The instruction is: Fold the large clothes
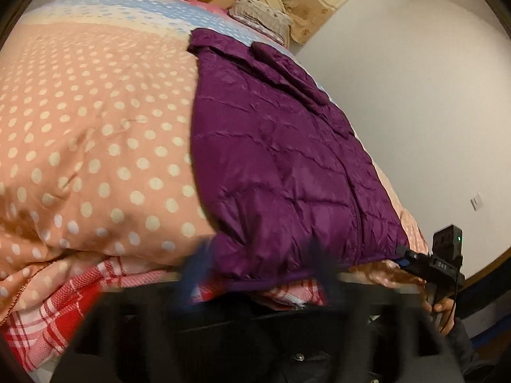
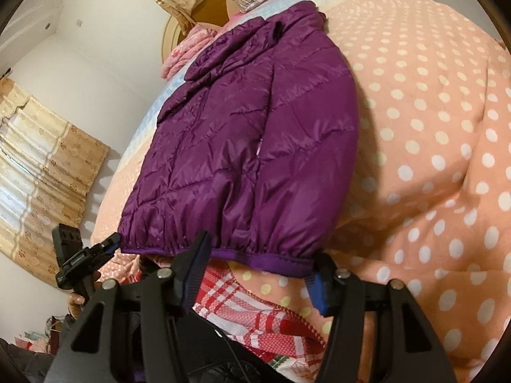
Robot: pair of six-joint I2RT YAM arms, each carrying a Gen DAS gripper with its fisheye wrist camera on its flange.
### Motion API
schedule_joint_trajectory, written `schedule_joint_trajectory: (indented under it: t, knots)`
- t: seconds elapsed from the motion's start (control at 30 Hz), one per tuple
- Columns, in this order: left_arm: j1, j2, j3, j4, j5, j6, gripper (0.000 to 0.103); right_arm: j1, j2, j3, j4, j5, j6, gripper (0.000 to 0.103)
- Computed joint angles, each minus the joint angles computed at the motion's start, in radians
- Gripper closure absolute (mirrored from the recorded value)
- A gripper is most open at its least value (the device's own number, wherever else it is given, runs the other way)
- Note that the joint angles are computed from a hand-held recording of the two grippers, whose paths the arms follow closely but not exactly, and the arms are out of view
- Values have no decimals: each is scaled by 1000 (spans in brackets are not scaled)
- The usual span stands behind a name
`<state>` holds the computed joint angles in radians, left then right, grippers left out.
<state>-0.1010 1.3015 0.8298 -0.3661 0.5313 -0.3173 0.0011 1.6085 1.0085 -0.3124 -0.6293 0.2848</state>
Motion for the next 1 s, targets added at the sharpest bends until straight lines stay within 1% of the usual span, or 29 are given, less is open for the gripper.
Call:
schedule_joint_trajectory:
  t: [0.03,0.07,0.13,0.23,0.27,0.33,0.37,0.43,0.5,0.57,0.6,0.63,0.67,0.7,0.73,0.8,0.87,0.93,1.0]
  knots:
    - [-8,2,2,-2,13,-3,5,4,2,3,-4,5,-5,44]
    - [-8,-1,2,-5,29,-9,5,8,5,4,-6,8,-6,44]
    - [-12,6,5,-6,30,-22,5,11,6,5,-6,8,-6,44]
    - [-12,48,33,-48,31,-24,5,12,8,6,0,7,-5,44]
    - [-9,59,25,-42,36,-39,5,13,10,6,2,8,-3,44]
    - [17,77,-1,16,101,-125,5,15,10,4,4,11,-1,44]
    - [24,80,-15,45,118,-171,5,16,12,4,5,12,-2,44]
    - [19,89,-9,40,107,-214,5,17,15,4,4,20,-3,44]
    - [7,85,1,24,75,-214,5,14,22,8,-4,20,-10,44]
    - [9,74,-4,30,73,-216,7,15,28,11,-10,26,-20,58]
    - [13,69,-7,38,83,-222,11,16,30,14,-13,31,-29,74]
    - [15,68,-5,33,91,-221,40,16,35,17,-14,28,-33,85]
    - [7,83,15,2,87,-201,76,11,39,17,-11,14,-35,85]
    - [-2,90,26,-21,71,-178,82,8,35,11,-3,8,-30,87]
    - [-10,80,21,-15,56,-159,83,8,29,5,2,9,-31,89]
    - [-28,54,16,-5,36,-134,88,13,11,2,1,20,-45,90]
    - [-29,40,14,17,58,-126,91,20,-14,-3,3,27,-54,91]
    - [-16,7,7,41,99,-121,93,24,-47,-10,10,30,-55,92]
    - [0,-30,0,70,139,-126,95,19,-81,-21,21,12,-50,93]
